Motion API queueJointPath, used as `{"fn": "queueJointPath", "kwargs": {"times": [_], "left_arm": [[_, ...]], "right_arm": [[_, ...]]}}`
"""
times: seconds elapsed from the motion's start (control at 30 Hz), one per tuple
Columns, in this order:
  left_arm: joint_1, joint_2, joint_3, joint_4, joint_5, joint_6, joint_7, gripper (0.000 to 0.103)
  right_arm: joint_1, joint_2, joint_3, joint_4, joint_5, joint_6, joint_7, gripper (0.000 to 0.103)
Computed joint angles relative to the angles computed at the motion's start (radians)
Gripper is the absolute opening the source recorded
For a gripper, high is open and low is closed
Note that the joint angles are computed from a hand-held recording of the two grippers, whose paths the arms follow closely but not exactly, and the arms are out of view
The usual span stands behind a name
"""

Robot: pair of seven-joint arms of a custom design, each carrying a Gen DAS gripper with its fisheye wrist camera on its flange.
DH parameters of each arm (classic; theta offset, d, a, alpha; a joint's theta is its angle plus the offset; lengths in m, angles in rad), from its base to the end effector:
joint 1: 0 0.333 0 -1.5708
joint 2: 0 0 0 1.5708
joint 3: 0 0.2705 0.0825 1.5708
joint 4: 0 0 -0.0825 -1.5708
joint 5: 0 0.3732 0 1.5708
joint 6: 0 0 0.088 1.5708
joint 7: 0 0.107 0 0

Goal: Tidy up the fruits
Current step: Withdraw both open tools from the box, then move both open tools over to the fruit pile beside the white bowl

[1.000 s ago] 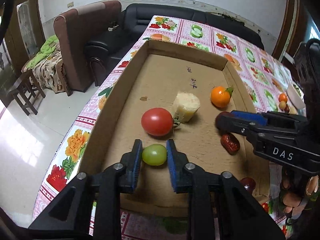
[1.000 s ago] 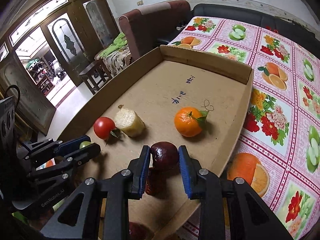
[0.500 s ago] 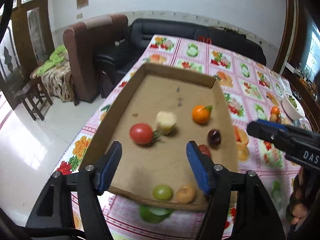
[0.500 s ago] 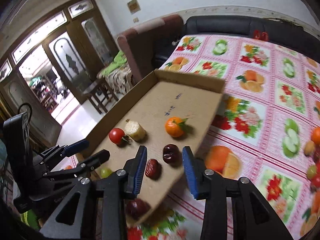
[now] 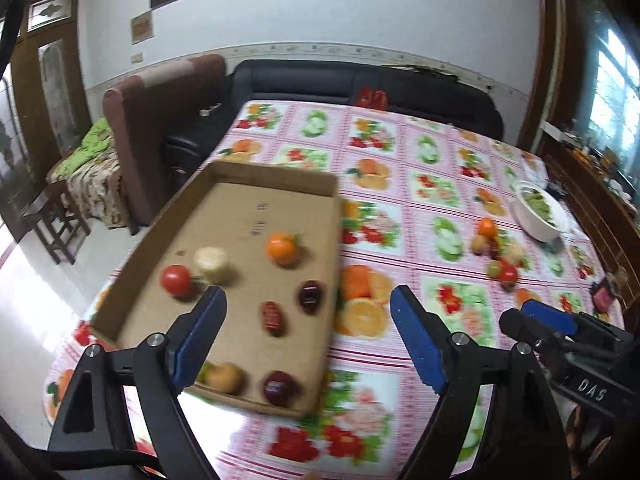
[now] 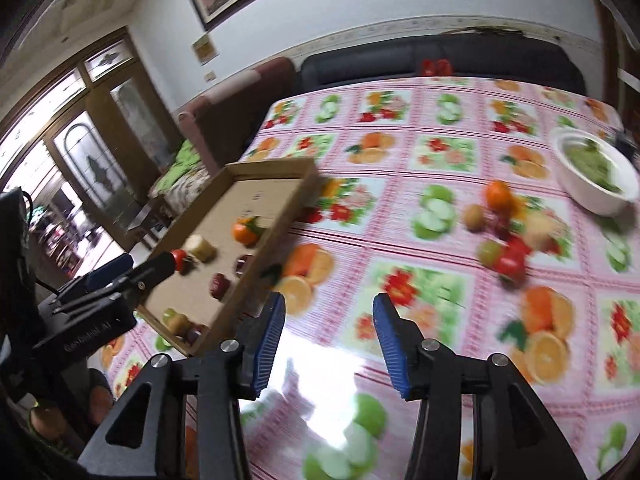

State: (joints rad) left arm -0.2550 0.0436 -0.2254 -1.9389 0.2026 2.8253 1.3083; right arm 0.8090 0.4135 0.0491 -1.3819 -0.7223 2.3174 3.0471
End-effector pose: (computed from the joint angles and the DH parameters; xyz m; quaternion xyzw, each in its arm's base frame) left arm 0.5346 -0.2878 0.5202 -0.5117 0.7535 -0.3477 0.2223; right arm 0.4698 0.5152 0.5006 -0.5586 0.7325 -0.1918 0.3384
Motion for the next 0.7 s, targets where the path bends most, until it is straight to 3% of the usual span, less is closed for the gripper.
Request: {"fn": "queueJointPath", "kwargs": {"times": [0.2,0.4,0.53,0.7], "left_arm": [[-0.035,-0.011,-0.033,-0.02,-0.049,0.015,0.08,0.084],[-0.063,-0.01,-0.058,-0.019,-0.235,-0.022,0.26,0.084],[-0.077,-0.007,-0.064,-0.016,-0.299,-0.044,0.316,0.084],[-0.091,-0.016,-0.065,-0.027,-0.292,-0.043,0.317,0.084]], "right_arm": [[0.018,-0.155,0.029,-0.181,-0.087,-0.148,0.133,0.057],[-0.02,-0.249,0.102,-0.286,-0.112,-0.282,0.208,0.064],[-0.044,-0.288,0.138,-0.333,-0.106,-0.334,0.243,0.064],[-0.065,-0.323,0.167,-0.377,-0.109,-0.356,0.272,0.064]]}}
